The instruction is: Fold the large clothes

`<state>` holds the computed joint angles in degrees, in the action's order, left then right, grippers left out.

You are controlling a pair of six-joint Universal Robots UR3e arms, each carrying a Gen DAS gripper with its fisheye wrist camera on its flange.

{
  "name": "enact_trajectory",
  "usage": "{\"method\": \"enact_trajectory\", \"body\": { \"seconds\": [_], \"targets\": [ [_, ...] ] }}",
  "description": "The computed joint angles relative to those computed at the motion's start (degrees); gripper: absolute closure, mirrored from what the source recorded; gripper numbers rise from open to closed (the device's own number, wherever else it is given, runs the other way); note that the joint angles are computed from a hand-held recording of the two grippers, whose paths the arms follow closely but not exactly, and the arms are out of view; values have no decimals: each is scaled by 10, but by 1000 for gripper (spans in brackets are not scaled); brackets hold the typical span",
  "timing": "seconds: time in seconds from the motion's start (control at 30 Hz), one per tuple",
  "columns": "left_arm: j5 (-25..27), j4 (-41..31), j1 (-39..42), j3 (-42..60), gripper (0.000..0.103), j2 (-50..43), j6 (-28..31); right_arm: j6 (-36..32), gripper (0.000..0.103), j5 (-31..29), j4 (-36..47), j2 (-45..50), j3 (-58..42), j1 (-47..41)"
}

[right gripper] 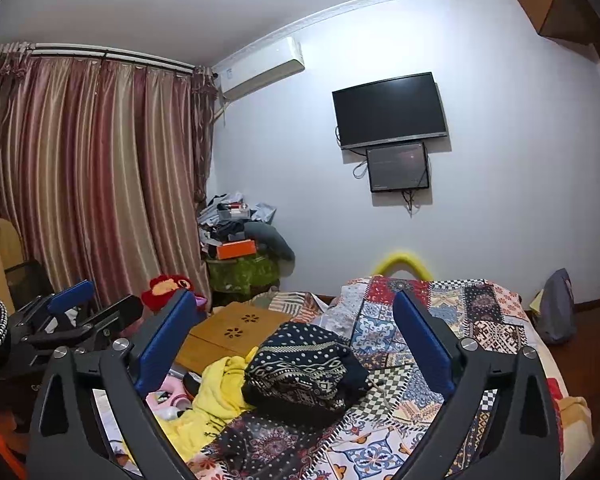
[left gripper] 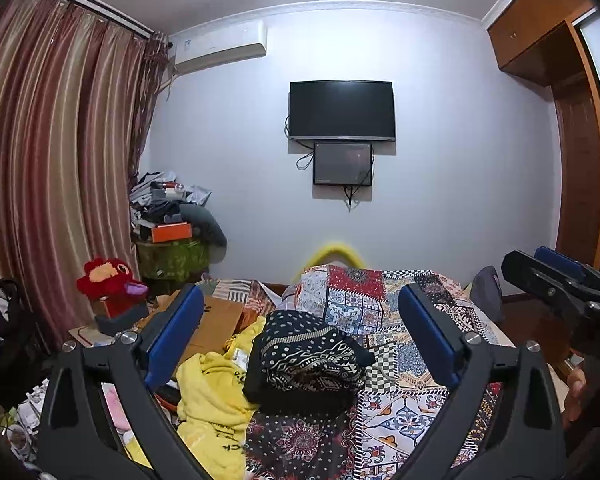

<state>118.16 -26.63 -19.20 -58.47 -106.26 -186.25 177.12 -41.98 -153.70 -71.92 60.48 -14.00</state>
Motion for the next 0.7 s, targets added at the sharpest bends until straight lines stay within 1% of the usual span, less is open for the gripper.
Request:
{"method": "enact_trajectory", "body": {
  "seconds": [0.3, 0.37, 0.7],
  "targets": [
    [-9, 2, 10, -14, 4, 2, -12, -17, 5, -6, 12, -16, 34, -5],
    [-18, 1, 14, -15, 4, 2, -16, -21, 5, -5, 15, -20, 41, -7],
    [-13, -3, 9, -6, 2, -15, -10, -37, 5, -7, 44, -29, 49, -12]
  ]
}}
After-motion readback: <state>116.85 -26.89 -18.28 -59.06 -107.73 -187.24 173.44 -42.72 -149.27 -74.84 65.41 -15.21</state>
